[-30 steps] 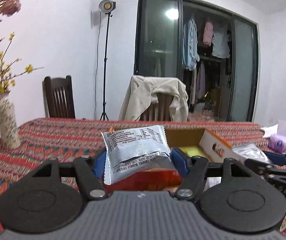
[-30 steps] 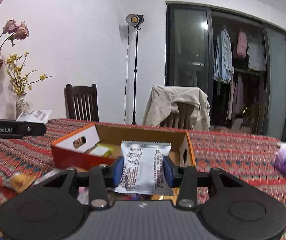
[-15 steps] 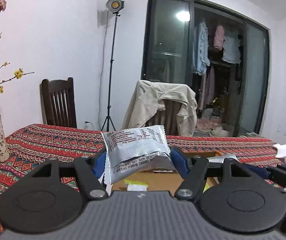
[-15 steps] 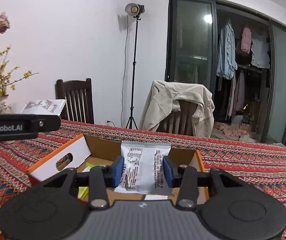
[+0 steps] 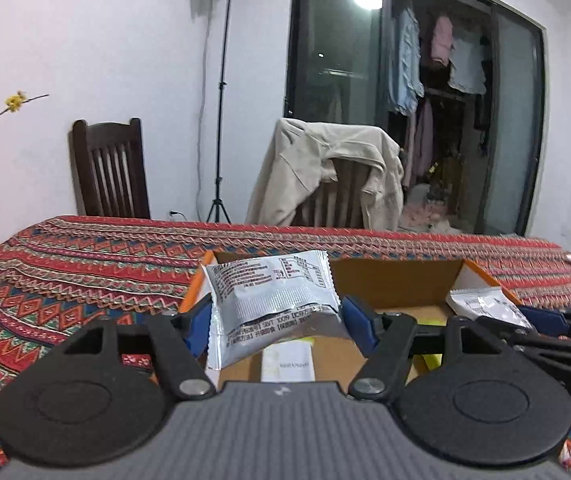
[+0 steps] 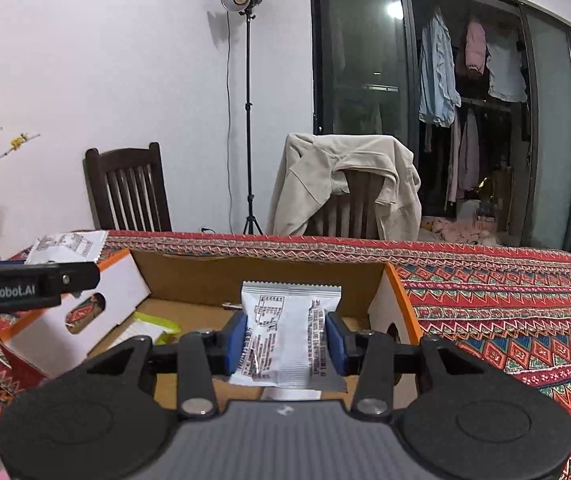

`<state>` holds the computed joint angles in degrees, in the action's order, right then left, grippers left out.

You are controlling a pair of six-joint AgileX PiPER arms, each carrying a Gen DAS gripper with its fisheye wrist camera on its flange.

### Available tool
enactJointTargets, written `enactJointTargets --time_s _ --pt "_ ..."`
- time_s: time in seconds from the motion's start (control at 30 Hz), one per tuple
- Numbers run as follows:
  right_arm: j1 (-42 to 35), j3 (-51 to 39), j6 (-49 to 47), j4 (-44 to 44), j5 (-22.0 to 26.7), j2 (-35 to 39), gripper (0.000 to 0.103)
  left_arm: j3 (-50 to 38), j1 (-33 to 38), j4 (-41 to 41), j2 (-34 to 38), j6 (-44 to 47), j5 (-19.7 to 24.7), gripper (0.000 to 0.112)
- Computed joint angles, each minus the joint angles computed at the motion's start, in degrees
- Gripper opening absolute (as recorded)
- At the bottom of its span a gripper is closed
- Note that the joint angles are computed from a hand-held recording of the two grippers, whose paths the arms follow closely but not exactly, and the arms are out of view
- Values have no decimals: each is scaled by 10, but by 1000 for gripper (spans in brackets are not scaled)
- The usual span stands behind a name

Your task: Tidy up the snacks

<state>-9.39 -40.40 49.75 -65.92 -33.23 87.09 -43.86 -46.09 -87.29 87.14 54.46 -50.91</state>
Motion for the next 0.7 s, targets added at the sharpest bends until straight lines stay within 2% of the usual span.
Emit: enactJointTargets --time_s 0.07,0.13,0.17,0.23,0.27,0.3,0.7 --pt "6 -4 -3 5 13 4 45 7 -2 9 1 -14 -1 77" --pt "-2 -6 13 -9 6 6 64 19 -3 18 -8 -35 -2 93" --pt "-7 -4 21 -14 -1 5 82 23 -7 20 -10 -44 -12 99" --pt "-17 2 25 -15 -16 2 93 24 -18 20 -5 -53 -40 103" --pt "-21 5 26 -14 -21 -2 95 25 -20 22 -5 -55 -43 103" --pt "-22 6 29 -16 -24 -3 101 27 -19 25 -6 -60 -42 103" --pt "-41 20 28 -11 -48 -18 103 22 -50 18 -9 -52 -79 103"
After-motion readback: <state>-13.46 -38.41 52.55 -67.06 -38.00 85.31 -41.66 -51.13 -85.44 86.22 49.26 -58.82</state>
